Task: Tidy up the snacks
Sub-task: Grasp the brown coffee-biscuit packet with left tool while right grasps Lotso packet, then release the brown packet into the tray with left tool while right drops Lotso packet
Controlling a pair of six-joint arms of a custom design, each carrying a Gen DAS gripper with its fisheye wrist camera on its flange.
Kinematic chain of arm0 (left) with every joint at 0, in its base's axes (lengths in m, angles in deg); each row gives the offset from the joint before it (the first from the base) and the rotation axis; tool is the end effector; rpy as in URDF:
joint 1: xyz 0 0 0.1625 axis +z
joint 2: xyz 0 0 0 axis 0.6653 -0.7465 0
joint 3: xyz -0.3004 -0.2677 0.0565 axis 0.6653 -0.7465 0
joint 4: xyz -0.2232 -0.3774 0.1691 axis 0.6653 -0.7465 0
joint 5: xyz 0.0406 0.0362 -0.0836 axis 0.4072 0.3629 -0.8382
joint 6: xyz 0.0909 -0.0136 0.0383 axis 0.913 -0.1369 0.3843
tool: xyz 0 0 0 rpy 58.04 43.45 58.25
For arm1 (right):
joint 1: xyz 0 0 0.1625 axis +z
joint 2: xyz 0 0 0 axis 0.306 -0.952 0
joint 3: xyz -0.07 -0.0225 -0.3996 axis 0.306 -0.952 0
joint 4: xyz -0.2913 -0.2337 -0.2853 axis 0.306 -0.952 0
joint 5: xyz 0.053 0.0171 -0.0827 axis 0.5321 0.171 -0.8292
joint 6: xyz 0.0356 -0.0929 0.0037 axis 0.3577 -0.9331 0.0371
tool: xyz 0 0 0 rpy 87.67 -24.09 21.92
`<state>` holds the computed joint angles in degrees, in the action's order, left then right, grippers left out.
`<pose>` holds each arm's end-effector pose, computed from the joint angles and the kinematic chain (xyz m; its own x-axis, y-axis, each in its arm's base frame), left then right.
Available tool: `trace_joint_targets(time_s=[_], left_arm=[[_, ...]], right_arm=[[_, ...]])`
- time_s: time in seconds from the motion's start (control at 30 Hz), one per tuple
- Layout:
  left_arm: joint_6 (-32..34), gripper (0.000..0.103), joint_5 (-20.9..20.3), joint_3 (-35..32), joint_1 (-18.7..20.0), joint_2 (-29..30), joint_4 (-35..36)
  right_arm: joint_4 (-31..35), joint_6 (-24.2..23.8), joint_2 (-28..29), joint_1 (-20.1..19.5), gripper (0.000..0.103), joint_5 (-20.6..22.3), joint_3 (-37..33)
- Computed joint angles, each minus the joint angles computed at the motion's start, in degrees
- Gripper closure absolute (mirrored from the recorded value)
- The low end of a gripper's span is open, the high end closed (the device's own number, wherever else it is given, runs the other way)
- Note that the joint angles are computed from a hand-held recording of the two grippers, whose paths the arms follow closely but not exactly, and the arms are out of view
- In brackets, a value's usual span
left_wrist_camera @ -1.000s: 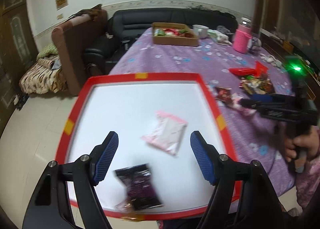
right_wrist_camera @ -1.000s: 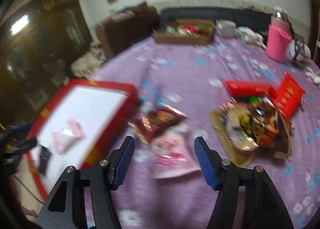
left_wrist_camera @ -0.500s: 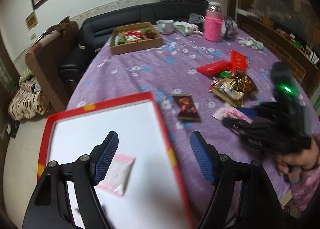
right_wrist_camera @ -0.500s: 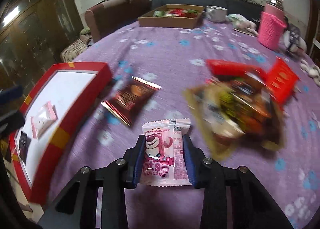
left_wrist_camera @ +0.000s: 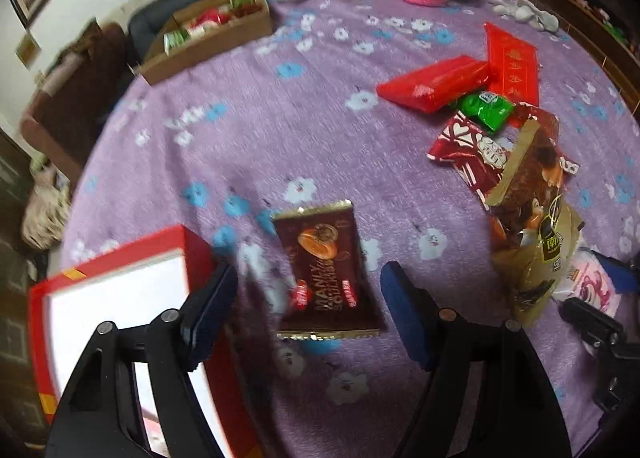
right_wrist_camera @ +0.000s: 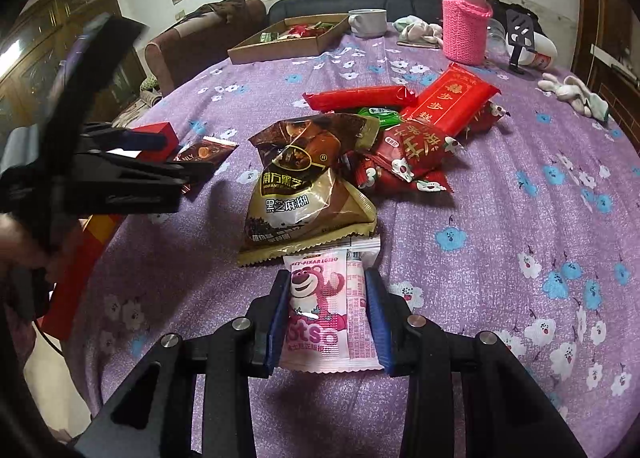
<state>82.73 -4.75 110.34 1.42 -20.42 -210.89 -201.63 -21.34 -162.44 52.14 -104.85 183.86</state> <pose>-0.3202 -0.5709 -0.1410 -0.3716 0.6793 -0.6328 0.8042 0.5761 0.1461 -0.0434 -0.4151 0.2031 -0.7823 0.2214 0.5822 -0.2503 0.7441 -0.6194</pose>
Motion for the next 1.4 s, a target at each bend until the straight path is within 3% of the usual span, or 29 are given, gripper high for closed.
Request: trace_joint_targets(time_s=[0.17,0.23,0.37,0.67,1.1,1.23,1.4], left_arm=[[-0.04,0.052,-4.05,0.14,0.43,-0.26,-0.25],[-0.47,0.070,-6.57,0.08,0.66,-0.44,0.26],[0.67,0.071,-6.66,1.51,0.00,-0.89,-0.97],[-1.33,0.072,-13.30,7.61,-0.43,-5.06,-2.12],[-1.49,0.072,-17.99,19.73,-1.87,-13.55,-9.44],[-1.86,0.072,-18.65,21.66,-1.61,-15.26,-10.60],[-1.05,0.072,-16.31,23.75,-2.40,-16.59,-14.50]], right_arm=[[2.00,1.46,-2.20,-2.23,0.064,4.60,0.85],[1.88,1.52,-2.13,-2.26,0.064,4.70,0.86],[2.38,2.07,-2.74,-2.88,0.064,6.16,1.15],[3.31,2.81,-3.57,-3.73,0.064,8.08,1.26],[3.97,3.00,-3.29,-1.73,0.066,4.14,1.26],[10.71,5.11,-7.96,-3.87,0.066,10.15,2.80],[14.30,5.44,-9.89,-4.30,0.067,15.72,3.80]])
